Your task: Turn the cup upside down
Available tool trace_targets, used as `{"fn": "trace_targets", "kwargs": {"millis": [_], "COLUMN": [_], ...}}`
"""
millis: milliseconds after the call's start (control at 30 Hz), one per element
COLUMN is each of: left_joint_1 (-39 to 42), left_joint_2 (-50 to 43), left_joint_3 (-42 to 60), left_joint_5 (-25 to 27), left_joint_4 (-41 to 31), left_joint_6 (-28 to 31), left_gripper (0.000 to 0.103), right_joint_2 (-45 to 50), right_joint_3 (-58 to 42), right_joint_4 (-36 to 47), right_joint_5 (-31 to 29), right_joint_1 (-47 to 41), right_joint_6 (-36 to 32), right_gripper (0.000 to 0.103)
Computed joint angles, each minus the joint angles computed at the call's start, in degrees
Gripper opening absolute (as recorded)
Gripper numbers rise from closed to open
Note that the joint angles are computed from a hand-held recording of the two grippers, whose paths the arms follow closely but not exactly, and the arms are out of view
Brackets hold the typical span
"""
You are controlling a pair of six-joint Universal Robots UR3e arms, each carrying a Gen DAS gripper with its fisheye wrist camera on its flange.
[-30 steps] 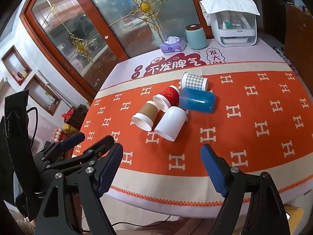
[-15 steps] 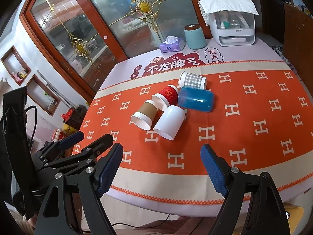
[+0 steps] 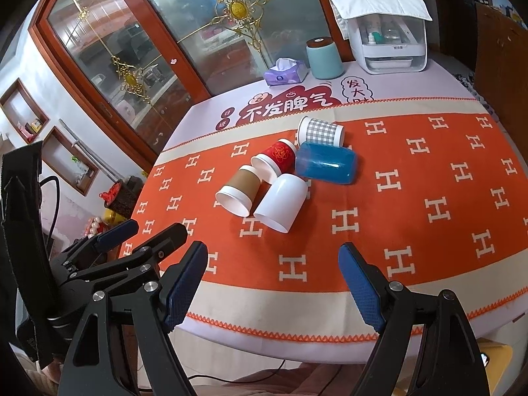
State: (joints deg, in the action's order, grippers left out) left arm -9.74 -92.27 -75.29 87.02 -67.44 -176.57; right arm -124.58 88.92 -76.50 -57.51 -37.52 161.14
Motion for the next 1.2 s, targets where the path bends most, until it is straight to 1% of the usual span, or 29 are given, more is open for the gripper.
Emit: {"fn": "trace_targets", "kwargs": {"millis": [33,233,300,333,467,567,600,767,800,1000,1200], "left_joint_1": [-0.03,0.30,0.31,0.26,0.10,0.13,0.09,-0.16,-0.27,-0.61,-0.58], "left_joint_2": [-0.15,-0.16,-0.18,-0.30,-0.97,-0.74,-0.77,-1.34,-1.70,-4.53,-7.25], "left_joint_3": [0.01,-0.55,-0.74,-0.70,-0.14,-0.40,-0.46,-0.53,-0.36,1.67,5.15], "left_joint_5": [0.03,-0.45,-0.56,-0.50,-0.57,-0.53,-0.50,-0.35,-0.29,-0.09,-0.28], "left_joint_4": [0.09,0.43,0.66,0.65,0.49,0.56,0.63,0.99,1.02,1.14,-0.23], "left_joint_6": [-0.01,0.23,0.24,0.20,0.16,0.10,0.07,-0.03,-0.11,-0.32,0.10], "left_gripper": [0.078,0.078,0.078,0.078,0.078,0.078,0.078,0.078,0.078,0.078,0.078], "right_joint_2": [0.29,0.21,-0.34,0.22,0.11,1.06,0.79,0.75,1.45,2.18,2.81], "right_joint_3": [0.32,0.29,0.15,0.38,0.02,0.42,1.15,1.12,1.59,2.58,3.01], "right_joint_4": [-1.02,-0.72,0.62,-0.90,-0.02,-1.88,-1.52,-1.29,-2.81,-3.30,-4.52], "right_joint_5": [-0.19,-0.16,0.36,-0.21,-0.01,-0.52,-0.03,-0.08,-0.41,-0.26,-0.60], "right_joint_1": [0.62,0.37,-0.74,0.39,-0.05,0.97,-0.27,-0.34,0.37,-0.86,-0.26], "right_joint_6": [0.71,0.39,-0.78,0.36,-0.06,0.99,-0.30,-0.32,0.45,-0.90,-0.05], "right_gripper": [0.083,0.083,0.083,0.083,0.083,0.083,0.083,0.083,0.083,0.083,0.083]}}
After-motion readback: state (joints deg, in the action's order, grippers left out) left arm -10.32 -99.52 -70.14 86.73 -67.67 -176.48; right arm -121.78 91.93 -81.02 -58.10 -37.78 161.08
